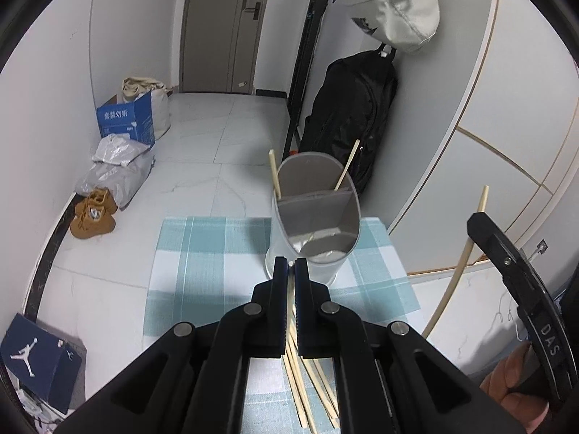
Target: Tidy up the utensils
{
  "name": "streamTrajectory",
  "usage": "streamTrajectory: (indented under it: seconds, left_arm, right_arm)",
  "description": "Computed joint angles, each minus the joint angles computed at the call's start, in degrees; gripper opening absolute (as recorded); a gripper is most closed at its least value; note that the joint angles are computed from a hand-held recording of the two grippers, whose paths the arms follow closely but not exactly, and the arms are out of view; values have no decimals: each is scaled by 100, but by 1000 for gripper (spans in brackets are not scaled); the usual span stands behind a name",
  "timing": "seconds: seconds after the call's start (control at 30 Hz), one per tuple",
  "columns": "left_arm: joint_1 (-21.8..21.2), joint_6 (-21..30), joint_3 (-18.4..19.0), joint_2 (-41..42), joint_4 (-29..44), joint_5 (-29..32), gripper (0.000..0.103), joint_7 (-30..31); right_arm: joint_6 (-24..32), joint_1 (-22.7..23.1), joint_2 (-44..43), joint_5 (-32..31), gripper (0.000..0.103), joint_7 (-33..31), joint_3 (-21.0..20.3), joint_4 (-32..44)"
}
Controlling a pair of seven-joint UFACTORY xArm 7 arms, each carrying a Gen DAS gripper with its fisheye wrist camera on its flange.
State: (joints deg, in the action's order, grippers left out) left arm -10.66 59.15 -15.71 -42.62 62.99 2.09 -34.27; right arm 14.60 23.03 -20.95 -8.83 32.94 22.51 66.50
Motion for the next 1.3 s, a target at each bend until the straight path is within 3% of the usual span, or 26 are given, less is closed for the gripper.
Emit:
streamTrajectory:
  seconds: [0.23,0.4,0.7,0.97,1.3]
  left_arm:
    - [6,4,51,331,574,61,0,244]
    - [30,297,102,645,1143,22,0,332]
    - [118,297,123,1194,2106,146,0,531]
    - [205,264,147,1819,2815,415,0,658]
    - [166,-5,478,2126,2657,307,0,725]
  right_arm:
    - [121,-166,305,-221,3,45,31,536]
    - [137,-154,573,-293,3,35,-68,949]
    - [108,-155,1534,-1082,3,522,-122,2172]
    - [300,392,2730,-1787,3,1016,-617,3575]
    - [822,1449,4073,-2225,3,1672,-1731,5051]
